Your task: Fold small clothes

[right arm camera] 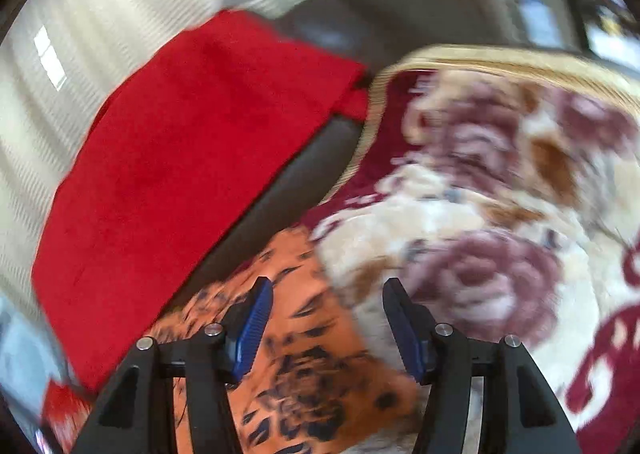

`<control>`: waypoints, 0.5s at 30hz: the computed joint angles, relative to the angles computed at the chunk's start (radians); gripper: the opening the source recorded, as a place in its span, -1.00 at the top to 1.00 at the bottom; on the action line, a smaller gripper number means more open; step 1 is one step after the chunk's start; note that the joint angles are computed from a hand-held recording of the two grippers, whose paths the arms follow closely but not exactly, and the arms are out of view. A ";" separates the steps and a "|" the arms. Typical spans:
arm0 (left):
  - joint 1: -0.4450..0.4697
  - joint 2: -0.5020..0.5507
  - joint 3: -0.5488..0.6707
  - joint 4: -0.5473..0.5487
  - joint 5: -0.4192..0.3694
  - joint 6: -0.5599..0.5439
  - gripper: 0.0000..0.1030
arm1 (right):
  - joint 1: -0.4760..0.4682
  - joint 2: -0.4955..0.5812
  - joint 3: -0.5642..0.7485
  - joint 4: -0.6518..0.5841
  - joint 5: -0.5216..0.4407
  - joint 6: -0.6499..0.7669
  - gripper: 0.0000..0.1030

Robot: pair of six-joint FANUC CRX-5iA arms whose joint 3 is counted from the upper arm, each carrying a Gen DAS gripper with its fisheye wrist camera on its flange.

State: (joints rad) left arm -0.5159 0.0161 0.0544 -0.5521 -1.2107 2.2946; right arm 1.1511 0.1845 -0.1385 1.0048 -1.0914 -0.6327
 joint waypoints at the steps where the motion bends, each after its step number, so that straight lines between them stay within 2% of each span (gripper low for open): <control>1: 0.015 -0.005 -0.012 0.020 0.013 -0.010 -0.83 | -0.005 0.020 0.035 -0.043 0.011 0.069 -0.18; 3: 0.022 -0.010 -0.026 0.028 0.032 -0.028 -0.83 | -0.016 0.074 0.129 -0.185 -0.002 0.201 -0.17; 5: 0.003 0.008 -0.018 -0.002 0.026 -0.052 -0.84 | -0.032 0.078 0.133 -0.288 0.066 0.240 -0.16; 6: -0.007 0.019 -0.010 -0.018 0.018 -0.065 -0.84 | -0.035 0.093 0.151 -0.323 0.055 0.277 -0.18; 9: -0.001 -0.001 -0.019 -0.011 0.037 -0.064 -0.84 | -0.024 0.065 0.120 -0.295 0.064 0.257 -0.15; 13: 0.036 -0.075 -0.071 0.045 0.119 -0.048 -0.84 | 0.009 -0.061 -0.050 -0.164 0.189 0.045 -0.17; 15: 0.022 -0.095 -0.074 0.014 0.130 -0.012 -0.84 | 0.034 -0.112 -0.126 -0.092 0.238 -0.081 -0.17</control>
State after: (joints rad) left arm -0.4943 -0.0788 -0.0196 -0.5381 -1.0802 2.2825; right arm 1.1852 0.0724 -0.2646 0.9130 -0.8530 -0.7137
